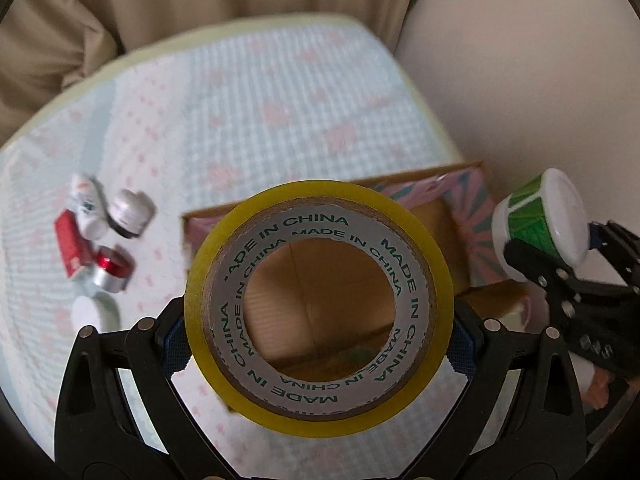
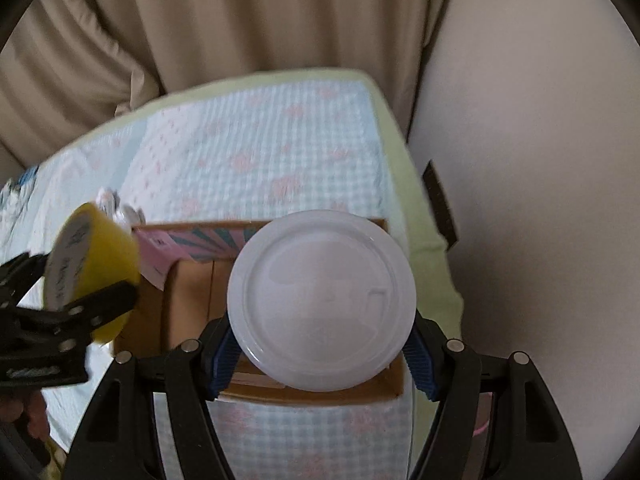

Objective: Organize rigid objects
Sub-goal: 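Carry tape roll and jar into the cardboard box and release both, then lift both tools out of the box and move toward remaining items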

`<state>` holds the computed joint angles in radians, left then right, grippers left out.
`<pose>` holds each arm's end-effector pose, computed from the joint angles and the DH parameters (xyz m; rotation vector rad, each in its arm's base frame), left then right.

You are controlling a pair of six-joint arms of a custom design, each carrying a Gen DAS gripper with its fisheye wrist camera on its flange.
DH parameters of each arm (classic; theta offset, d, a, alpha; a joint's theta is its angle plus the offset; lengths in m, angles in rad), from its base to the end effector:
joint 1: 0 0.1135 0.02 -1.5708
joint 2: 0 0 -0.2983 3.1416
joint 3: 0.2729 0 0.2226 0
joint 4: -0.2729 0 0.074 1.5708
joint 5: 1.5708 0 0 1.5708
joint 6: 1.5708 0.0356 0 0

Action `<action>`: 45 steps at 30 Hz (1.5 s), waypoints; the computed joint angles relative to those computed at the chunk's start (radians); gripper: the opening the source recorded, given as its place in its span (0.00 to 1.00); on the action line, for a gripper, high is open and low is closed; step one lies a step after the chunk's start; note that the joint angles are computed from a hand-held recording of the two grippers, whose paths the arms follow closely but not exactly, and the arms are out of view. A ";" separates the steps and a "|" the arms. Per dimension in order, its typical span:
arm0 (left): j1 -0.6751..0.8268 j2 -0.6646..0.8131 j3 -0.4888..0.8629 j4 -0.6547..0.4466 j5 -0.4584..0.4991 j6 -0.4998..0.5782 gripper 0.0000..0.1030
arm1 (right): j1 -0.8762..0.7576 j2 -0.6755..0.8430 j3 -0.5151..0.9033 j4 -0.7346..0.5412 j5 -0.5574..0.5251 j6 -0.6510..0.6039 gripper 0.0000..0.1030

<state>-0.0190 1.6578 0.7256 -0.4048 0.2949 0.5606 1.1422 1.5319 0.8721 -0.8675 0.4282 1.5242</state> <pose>0.2467 -0.0150 0.1692 0.8536 2.6903 -0.3152 0.1045 0.1932 0.2213 0.5279 2.6624 -0.0815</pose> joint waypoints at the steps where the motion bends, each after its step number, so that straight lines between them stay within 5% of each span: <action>1: -0.020 0.032 -0.010 0.033 -0.016 -0.016 0.94 | -0.018 0.014 -0.025 0.048 -0.016 -0.042 0.64; 9: -0.159 0.377 0.076 0.122 -0.145 -0.109 0.94 | -0.115 0.120 -0.202 0.412 -0.150 -0.307 0.64; 18: -0.182 0.455 0.138 0.090 -0.151 -0.171 0.94 | -0.145 0.282 -0.268 0.664 -0.256 -0.489 0.64; 21: -0.180 0.409 0.126 0.094 -0.157 -0.185 1.00 | -0.148 0.306 -0.250 0.644 -0.260 -0.507 0.69; 22: -0.181 0.388 0.115 0.104 -0.164 -0.184 1.00 | -0.142 0.297 -0.254 0.637 -0.254 -0.504 0.95; 23: -0.181 0.367 0.104 0.111 -0.165 -0.180 1.00 | -0.132 0.278 -0.265 0.636 -0.245 -0.496 1.00; 33: -0.142 0.276 0.053 0.070 -0.152 -0.132 1.00 | -0.016 0.176 -0.307 0.540 -0.177 -0.266 1.00; 45: -0.077 0.106 0.049 -0.034 -0.090 -0.065 1.00 | -0.049 0.082 -0.216 0.359 -0.185 -0.226 1.00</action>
